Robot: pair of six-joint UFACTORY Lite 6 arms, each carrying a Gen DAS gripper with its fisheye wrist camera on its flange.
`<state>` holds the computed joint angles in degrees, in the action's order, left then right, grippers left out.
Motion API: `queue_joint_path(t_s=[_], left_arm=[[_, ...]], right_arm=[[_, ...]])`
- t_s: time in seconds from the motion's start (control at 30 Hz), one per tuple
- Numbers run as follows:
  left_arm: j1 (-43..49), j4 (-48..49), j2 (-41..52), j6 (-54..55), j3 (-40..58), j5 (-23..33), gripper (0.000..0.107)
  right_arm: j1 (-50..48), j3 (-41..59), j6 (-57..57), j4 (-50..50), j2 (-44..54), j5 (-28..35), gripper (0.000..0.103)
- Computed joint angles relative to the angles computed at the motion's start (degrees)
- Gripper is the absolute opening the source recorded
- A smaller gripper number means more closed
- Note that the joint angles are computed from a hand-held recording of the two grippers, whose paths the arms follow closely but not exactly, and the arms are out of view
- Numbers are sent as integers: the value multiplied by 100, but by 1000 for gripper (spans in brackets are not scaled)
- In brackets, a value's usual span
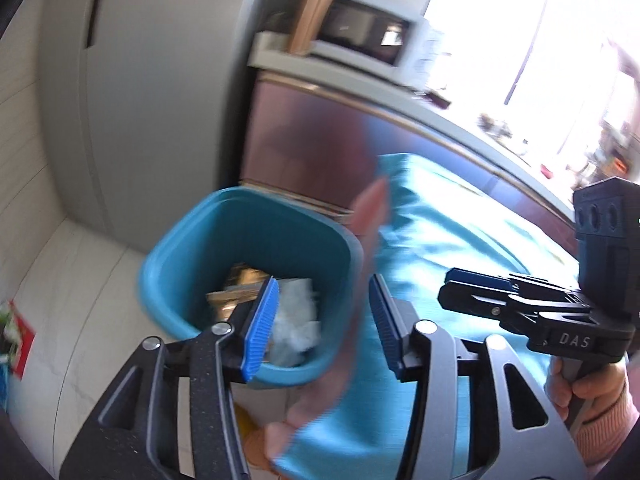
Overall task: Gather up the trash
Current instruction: 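Open both grippers over the teal bin to drop the wrapper and tissue, then move both open grippers back over the orange peels on the table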
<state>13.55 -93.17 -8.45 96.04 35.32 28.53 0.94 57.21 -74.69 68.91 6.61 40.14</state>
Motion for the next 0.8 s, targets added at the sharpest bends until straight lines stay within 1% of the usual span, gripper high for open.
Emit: queue_joint_path(t_s=[0.07, 0.17, 0.27, 0.4, 0.5, 0.63, 0.7, 0.8], left_arm=[[-378, 39, -161, -112, -30, 59, 52], [-1081, 90, -262, -333, 9, 53, 55], [-1983, -159, -186, -327, 136, -204, 57], [-3234, -572, 265, -268, 563, -665, 57], [-4117, -803, 747, -233, 1066, -1027, 57], [-5069, -572, 1525, -687, 1906, -1408, 57], [-5402, -115, 1975, -1224, 2413, -1500, 57], [-5762, 1053, 2640, -2478, 3237, -1506, 57]], right_arm=[[-415, -385, -159, -14, -505, 144, 36], [-1245, -817, -310, -213, -1131, 473, 38], [-2209, -1111, -463, -436, -1557, 769, 40], [-3613, -1188, -737, -665, -1695, 1262, 40], [-4512, -936, -1012, -731, -1407, 1475, 40], [-5298, -459, -1257, -746, -817, 1453, 40], [-5703, -36, -1387, -784, -352, 1526, 40], [-6080, 449, -1446, -790, 197, 1427, 40]])
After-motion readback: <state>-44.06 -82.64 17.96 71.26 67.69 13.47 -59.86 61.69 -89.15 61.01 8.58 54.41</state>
